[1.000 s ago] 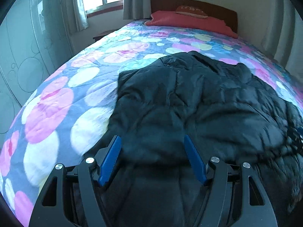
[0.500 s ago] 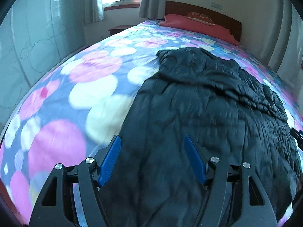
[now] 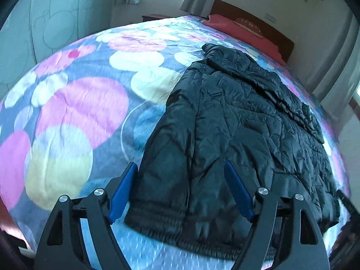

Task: Fold large clothes
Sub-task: 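Move both grippers to the jacket hem and grasp it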

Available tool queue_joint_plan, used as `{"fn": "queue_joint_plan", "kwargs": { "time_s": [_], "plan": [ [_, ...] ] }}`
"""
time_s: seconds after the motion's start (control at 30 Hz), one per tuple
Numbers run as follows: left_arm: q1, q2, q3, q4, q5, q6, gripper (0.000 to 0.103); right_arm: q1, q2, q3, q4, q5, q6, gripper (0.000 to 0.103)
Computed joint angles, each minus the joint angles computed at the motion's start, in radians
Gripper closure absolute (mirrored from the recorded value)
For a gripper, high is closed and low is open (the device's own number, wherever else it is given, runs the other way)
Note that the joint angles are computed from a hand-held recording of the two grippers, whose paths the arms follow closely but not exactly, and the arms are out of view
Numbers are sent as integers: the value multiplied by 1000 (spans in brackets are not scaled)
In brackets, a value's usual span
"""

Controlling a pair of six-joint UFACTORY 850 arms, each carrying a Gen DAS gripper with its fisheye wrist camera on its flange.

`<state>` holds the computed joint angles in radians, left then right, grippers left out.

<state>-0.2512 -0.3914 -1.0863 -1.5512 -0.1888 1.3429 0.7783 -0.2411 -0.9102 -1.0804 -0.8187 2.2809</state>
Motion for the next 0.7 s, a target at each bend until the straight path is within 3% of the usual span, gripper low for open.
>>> {"fn": "queue_joint_plan", "kwargs": {
  "time_s": [0.3,0.43,0.53,0.7],
  "plan": [
    [42,10,31,-6,-134,-50,26,19,54,98,-27,97,168,13],
    [39,3,32,10,-127,-68,32,2,66,133,-76,191,264,29],
    [35,2,35,28,-105,-86,39,4,65,140,-97,202,296,32],
    [37,2,38,4,-103,-64,41,4,66,141,-102,207,293,39]
  ]
}}
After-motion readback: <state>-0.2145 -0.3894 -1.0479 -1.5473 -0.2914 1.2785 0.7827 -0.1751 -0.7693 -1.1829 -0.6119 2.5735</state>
